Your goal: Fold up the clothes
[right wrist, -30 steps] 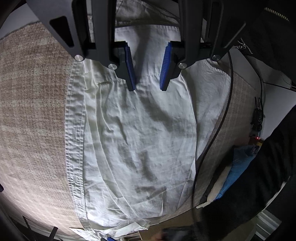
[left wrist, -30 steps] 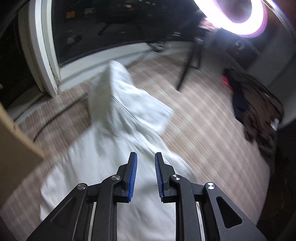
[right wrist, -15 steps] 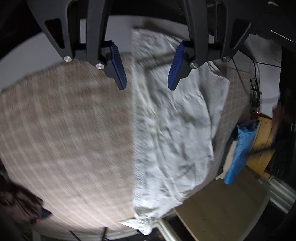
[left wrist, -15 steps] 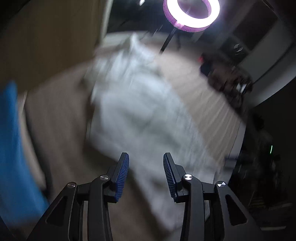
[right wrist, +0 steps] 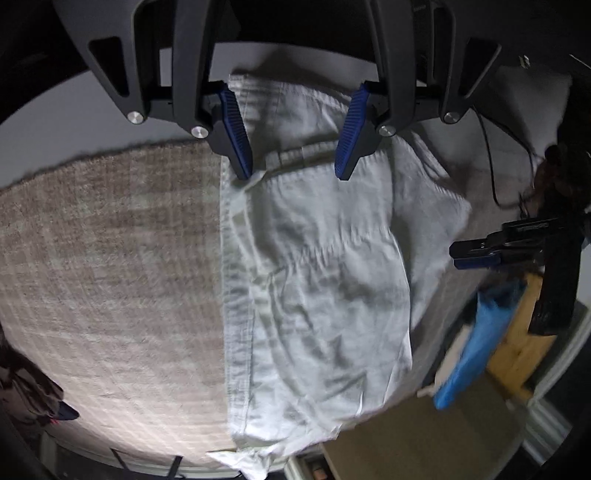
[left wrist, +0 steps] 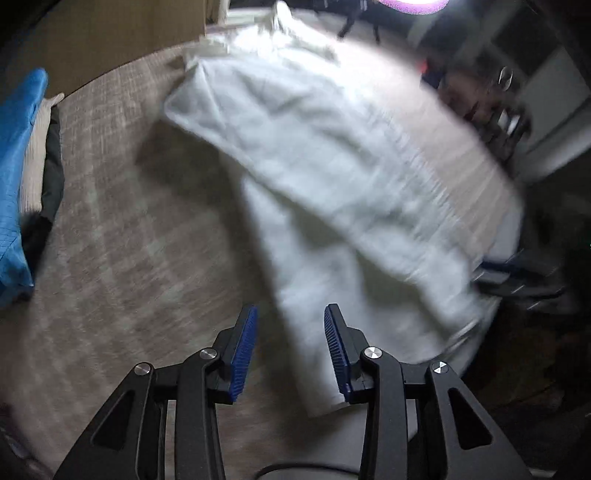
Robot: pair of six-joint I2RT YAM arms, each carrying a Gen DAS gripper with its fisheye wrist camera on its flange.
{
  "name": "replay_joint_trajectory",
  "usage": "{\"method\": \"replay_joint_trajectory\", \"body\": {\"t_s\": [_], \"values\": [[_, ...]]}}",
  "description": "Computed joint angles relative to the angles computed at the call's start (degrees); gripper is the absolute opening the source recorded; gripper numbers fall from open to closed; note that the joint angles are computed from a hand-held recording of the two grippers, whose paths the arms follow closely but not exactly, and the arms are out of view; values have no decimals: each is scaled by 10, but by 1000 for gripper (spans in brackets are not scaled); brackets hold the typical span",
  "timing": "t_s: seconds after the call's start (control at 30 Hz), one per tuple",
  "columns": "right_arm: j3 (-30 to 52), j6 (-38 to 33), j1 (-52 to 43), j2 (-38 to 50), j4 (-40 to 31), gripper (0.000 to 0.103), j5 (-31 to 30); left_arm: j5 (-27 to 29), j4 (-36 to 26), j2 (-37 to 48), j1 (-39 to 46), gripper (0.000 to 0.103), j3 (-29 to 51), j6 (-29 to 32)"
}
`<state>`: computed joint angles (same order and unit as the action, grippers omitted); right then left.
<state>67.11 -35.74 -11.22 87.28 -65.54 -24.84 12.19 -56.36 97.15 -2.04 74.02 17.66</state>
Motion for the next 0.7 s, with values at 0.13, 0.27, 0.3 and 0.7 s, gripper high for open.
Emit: {"method": "replay_joint_trajectory", "body": {"t_s": [0.13,0.27,0.3,0.7], "values": [[-1,-27,-20,-4,-25,42,25,-19,2,-20,8,32,-19,14],[24,-23,-28,-10,-47,30,-23,41,10,-26,-5,32,18,6],[26,-23,-18,-5,-50,21,-28,56,13,-24,-15,32,27,9],[-20,-48,50,-19,-55,6,69,17,-36,20,-57,28,16,149]]}}
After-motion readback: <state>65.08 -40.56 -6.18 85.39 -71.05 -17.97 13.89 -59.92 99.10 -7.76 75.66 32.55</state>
